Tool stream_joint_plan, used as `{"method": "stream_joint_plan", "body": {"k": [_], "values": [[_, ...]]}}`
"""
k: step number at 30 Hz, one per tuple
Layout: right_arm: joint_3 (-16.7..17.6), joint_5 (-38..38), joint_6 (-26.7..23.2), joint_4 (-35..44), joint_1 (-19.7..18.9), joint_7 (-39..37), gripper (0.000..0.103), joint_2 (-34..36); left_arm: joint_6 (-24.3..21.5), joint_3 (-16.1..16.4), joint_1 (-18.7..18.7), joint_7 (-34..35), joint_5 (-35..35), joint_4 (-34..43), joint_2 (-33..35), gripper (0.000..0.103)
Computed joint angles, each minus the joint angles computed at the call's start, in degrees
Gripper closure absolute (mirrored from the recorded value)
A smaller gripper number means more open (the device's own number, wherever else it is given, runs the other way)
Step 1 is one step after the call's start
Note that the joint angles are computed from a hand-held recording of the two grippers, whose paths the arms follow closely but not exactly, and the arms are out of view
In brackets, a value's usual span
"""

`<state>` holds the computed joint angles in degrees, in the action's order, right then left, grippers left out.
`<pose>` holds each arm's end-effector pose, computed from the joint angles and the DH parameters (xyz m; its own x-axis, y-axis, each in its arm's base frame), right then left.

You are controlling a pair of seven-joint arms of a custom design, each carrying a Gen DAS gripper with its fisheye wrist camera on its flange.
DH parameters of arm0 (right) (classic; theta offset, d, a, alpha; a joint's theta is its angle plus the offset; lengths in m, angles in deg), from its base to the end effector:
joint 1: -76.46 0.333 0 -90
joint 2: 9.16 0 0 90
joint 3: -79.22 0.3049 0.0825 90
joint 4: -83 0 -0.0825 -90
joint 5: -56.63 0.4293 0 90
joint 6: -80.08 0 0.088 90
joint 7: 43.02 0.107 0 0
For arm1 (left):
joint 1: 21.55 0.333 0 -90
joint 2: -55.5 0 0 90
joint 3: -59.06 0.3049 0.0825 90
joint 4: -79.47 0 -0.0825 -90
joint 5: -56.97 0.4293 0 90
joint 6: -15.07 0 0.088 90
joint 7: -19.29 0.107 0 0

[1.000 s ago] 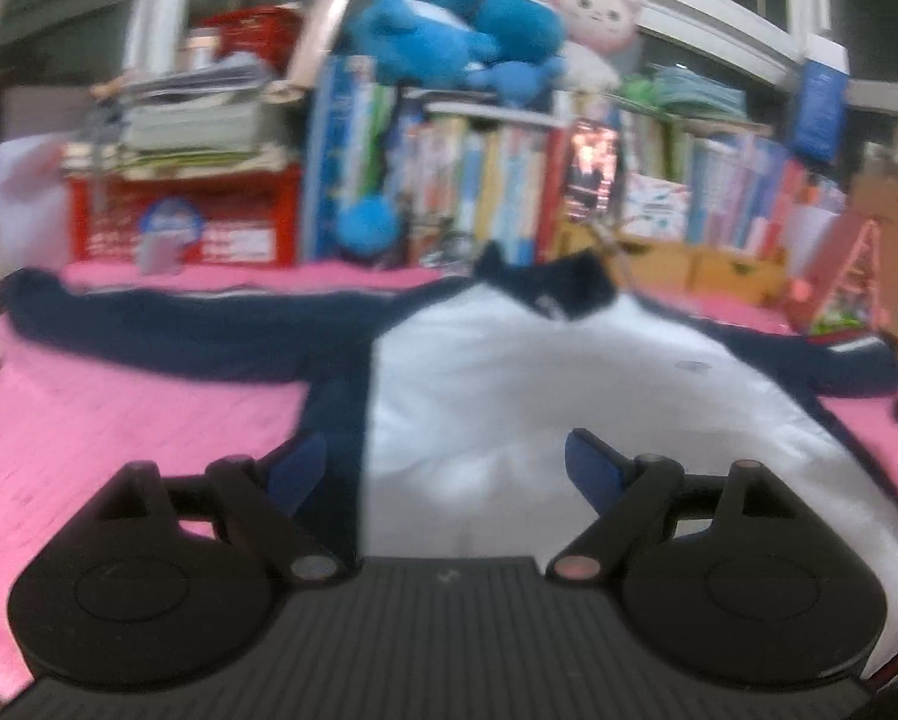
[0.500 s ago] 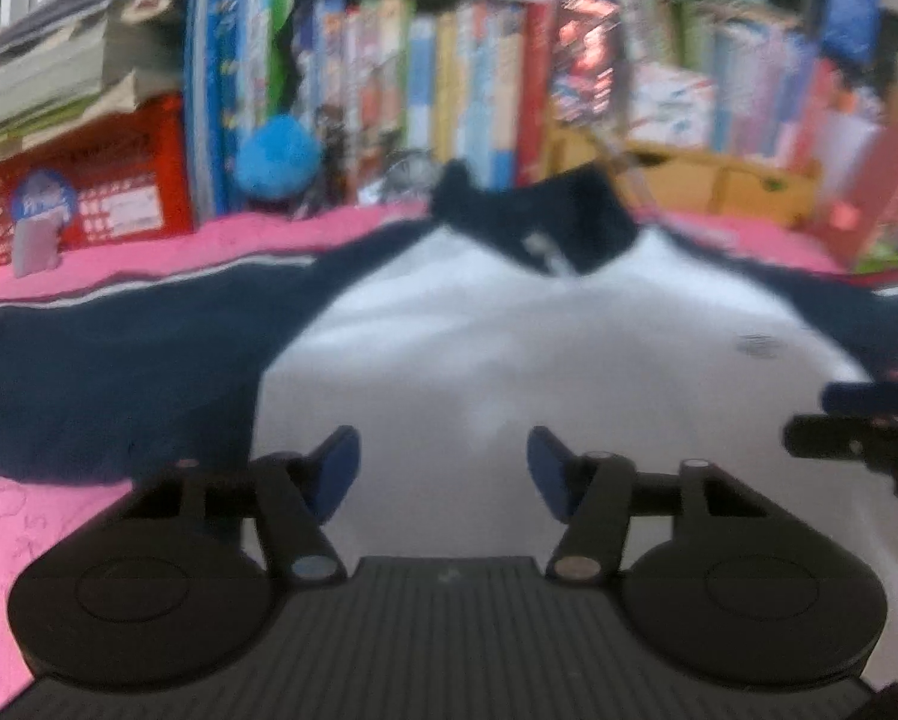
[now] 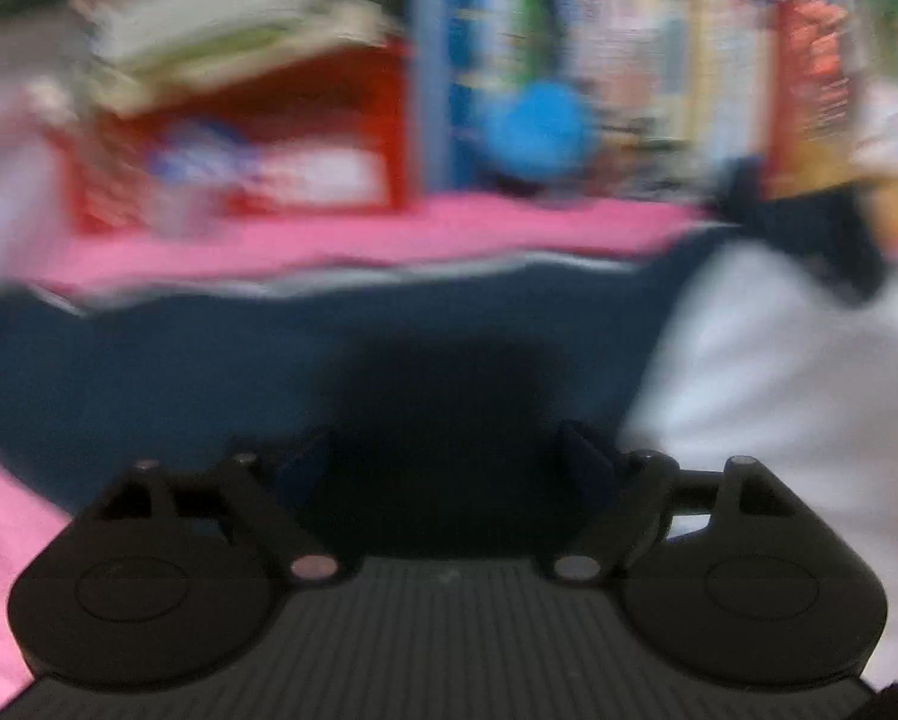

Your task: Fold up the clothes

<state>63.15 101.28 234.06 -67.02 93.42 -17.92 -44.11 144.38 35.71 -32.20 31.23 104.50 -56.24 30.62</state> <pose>0.4533 -0.0163 0.4728 0.5354 -0.8423 -0.0624 -0.5493 -0.2912 -0.7832 0.4230 -0.2719 0.4887 0.3709 -0.9173 -0.1450 -0.6239 -0.1305 -0.7705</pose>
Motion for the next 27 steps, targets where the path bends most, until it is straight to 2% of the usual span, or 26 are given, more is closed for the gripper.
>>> {"method": "stream_joint_plan", "body": {"k": [1,3,8,10,12,16,19,22,24,27], "values": [[0.11,-0.08,0.08,-0.04,-0.09,0.03,0.025,-0.01,-4.06,-1.05,0.40,1.86,1.60,0.07,-0.32,0.028],[-0.05,-0.07,-0.28,0.23,-0.11,0.02,0.024,0.16,-8.98,-1.21,0.43,3.78,2.42,-0.92,-1.96,0.028],[0.05,0.02,-0.29,0.34,-0.24,-0.10,0.023,0.29,-18.19,1.70,1.88,2.53,-1.88,-4.46,-8.85,0.028],[0.13,-0.04,-0.39,0.38,-0.35,-0.06,0.022,0.36,-17.53,4.22,2.20,1.54,-5.63,-6.34,-12.69,0.030],[0.22,-0.14,-0.48,0.45,-0.47,-0.01,0.019,0.46,-15.64,5.40,2.68,1.83,-7.57,-8.52,-16.47,0.037],[0.42,-0.17,-0.31,0.34,-0.56,0.10,0.018,0.43,-7.81,6.98,5.76,1.46,-7.85,-13.38,-22.77,0.037],[0.80,-0.51,0.03,0.15,-0.74,0.60,0.017,0.34,-5.22,7.46,9.85,0.68,-9.25,-14.05,-23.59,0.037],[0.96,-0.98,0.32,0.05,-0.74,1.15,0.016,0.31,-0.84,7.54,14.29,-6.42,-11.13,-17.31,-27.66,0.036],[0.95,-1.23,0.48,-0.01,-0.66,1.37,0.015,0.28,1.90,7.50,17.01,-7.87,-11.08,-18.68,-29.00,0.035],[0.84,-1.51,0.61,-0.04,-0.52,1.64,0.015,0.26,3.21,7.11,20.64,-6.45,-10.34,-18.36,-28.45,0.035]]}}
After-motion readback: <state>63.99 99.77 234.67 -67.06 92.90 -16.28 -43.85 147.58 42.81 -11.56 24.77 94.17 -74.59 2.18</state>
